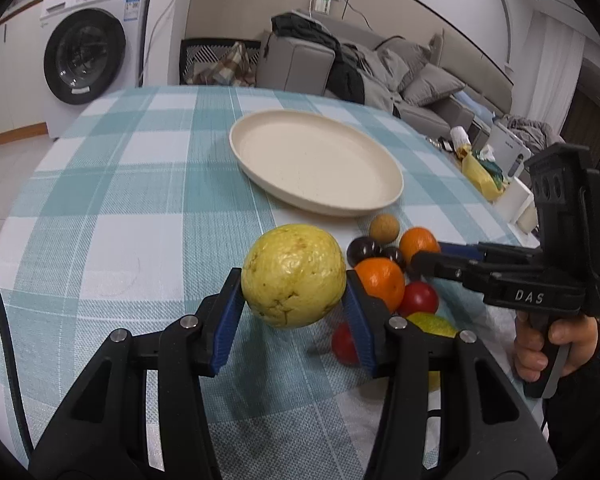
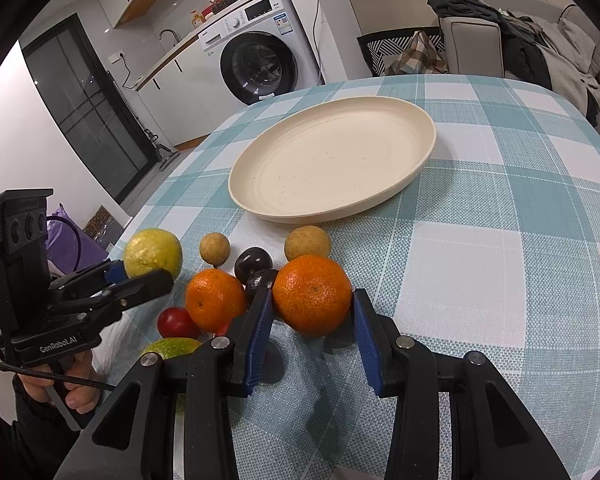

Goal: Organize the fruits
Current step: 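Carry the guava and orange over the cream plate with both grippers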

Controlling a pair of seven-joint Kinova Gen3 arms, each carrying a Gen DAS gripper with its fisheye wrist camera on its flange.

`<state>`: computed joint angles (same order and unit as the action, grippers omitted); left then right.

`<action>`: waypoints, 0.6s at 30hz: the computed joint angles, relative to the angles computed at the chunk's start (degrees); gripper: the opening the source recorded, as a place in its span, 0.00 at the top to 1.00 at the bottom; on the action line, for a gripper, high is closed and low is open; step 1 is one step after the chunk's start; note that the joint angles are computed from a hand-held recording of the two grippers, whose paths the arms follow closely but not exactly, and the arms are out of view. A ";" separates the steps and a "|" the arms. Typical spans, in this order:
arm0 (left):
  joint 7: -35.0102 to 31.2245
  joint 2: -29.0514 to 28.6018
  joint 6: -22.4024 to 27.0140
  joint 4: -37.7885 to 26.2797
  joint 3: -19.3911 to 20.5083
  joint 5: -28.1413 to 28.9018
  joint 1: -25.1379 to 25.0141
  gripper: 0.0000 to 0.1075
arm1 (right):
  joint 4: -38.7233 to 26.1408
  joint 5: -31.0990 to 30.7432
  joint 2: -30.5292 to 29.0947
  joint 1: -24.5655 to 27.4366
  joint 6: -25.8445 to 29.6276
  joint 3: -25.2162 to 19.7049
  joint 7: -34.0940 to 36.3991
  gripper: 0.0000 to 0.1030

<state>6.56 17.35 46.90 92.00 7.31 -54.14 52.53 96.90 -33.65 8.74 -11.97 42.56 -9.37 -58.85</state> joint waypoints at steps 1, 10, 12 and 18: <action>0.78 0.15 1.14 -0.26 -0.29 -1.06 0.78 0.57 | 0.07 0.02 -0.04 -0.01 -0.08 0.00 0.02 0.60; 3.28 0.30 3.94 -1.38 0.28 -5.15 1.71 0.57 | 1.57 -3.40 -1.64 0.84 -1.81 0.06 3.33 0.60; 2.87 0.66 4.14 -1.92 0.41 -5.58 1.76 0.57 | 1.93 -4.16 -2.05 0.87 -2.09 0.16 4.17 0.60; 1.26 2.10 4.32 -3.95 -0.13 -5.69 1.87 0.57 | 2.92 -6.99 -2.96 1.03 -3.57 0.49 6.98 0.60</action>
